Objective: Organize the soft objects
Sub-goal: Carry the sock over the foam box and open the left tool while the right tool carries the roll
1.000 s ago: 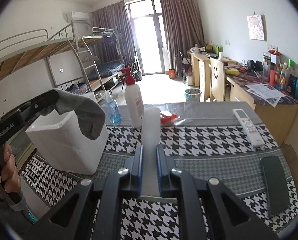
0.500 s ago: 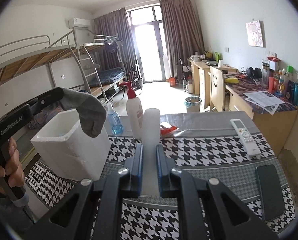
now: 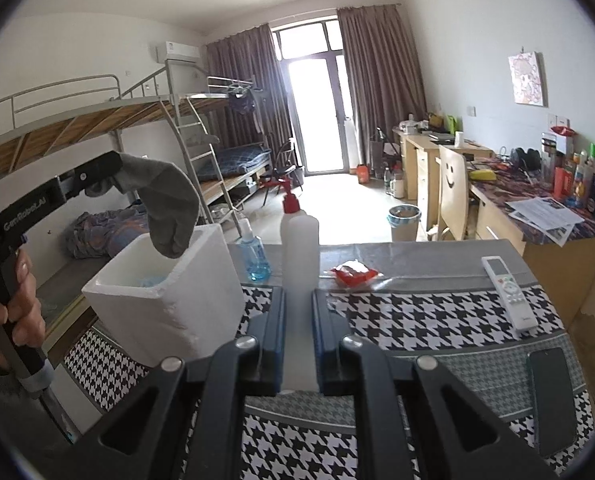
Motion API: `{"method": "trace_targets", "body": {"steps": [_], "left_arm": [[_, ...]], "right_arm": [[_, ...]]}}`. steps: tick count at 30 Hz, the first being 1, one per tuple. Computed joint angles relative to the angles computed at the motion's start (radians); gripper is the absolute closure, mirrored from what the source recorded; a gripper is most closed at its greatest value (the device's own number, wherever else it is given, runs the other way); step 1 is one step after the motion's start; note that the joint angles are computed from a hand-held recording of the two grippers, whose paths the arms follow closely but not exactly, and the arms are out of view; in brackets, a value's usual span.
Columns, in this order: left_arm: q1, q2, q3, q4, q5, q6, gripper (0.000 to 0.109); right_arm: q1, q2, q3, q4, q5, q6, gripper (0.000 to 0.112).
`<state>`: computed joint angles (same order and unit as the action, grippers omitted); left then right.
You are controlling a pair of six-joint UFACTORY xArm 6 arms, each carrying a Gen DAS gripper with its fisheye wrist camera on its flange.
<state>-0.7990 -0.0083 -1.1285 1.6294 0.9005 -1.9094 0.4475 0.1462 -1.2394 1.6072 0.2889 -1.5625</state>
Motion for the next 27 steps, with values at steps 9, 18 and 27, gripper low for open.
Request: {"method": "trace_targets", "body": {"steps": [9,18,27], "left_arm": [[-0.001,-0.034,0.038,-0.025,0.072,-0.009,0.095],[0.012,-0.060,0.078,-0.060,0.104,-0.011,0.095],[0.062,-0.056,0.096,-0.108,0.055,-0.014,0.095]], "right_arm": [[0.014,0.014,-0.027,-0.016,0.051,0.003,0.097],[0.044,0.029,-0.051,-0.034,0.079,0.002,0.097],[0.059,0.045,-0.067,-0.061,0.088,0.014,0.097]]}}
